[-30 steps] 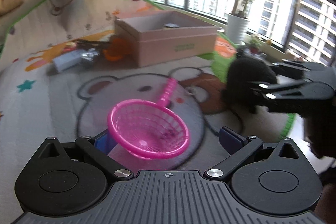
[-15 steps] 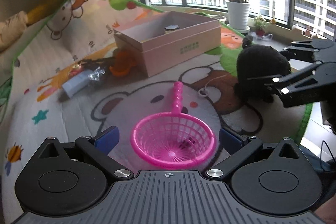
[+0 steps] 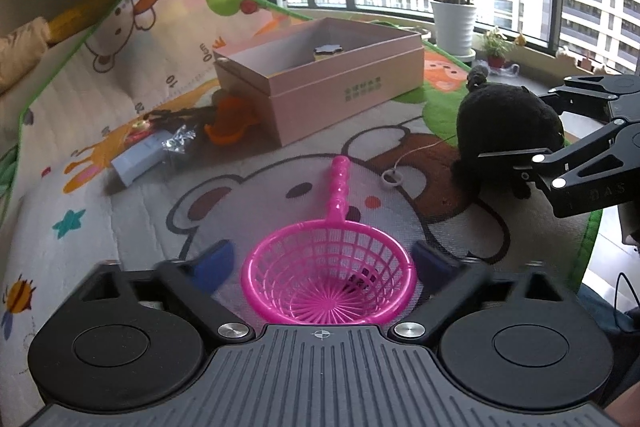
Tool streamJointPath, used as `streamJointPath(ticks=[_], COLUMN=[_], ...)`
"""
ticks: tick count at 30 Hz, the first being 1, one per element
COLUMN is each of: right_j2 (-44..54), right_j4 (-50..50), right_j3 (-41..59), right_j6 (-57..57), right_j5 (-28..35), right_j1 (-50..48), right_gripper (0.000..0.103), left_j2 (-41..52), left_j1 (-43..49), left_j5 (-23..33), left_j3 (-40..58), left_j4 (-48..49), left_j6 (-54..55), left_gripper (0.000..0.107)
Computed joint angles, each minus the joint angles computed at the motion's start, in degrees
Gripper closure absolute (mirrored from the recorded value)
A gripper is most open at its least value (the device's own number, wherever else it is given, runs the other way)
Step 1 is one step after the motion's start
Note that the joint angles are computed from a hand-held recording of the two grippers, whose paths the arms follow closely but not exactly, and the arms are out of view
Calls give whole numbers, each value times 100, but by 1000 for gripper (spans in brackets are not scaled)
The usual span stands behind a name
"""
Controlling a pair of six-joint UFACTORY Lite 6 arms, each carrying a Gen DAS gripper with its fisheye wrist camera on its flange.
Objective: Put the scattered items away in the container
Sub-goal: 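Carry the plush cat and pink net over the pink box and release both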
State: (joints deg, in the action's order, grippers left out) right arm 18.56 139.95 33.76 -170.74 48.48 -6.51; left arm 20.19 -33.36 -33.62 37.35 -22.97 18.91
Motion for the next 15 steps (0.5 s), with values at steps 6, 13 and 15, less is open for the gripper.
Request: streamJointPath(ticks=[6,13,15], right_j2=[35,103,-124], right_j4=[-150,-785,-717], right_j3=[251,615,405], right_j6=[451,1390,1262], right_j5=[-234,-751,-747], right_j1=[-17,-77,-87], right_gripper=[20,36,37], left_j2=[15,-193,-291], left_j1=[-8,-211,-276], left_j5=[-9,-66,-72], left_j3=[9,-184,-262], left_j4=[31,-225,-374], left_j6=[-100,-133,-112], left_gripper=[19,19,19])
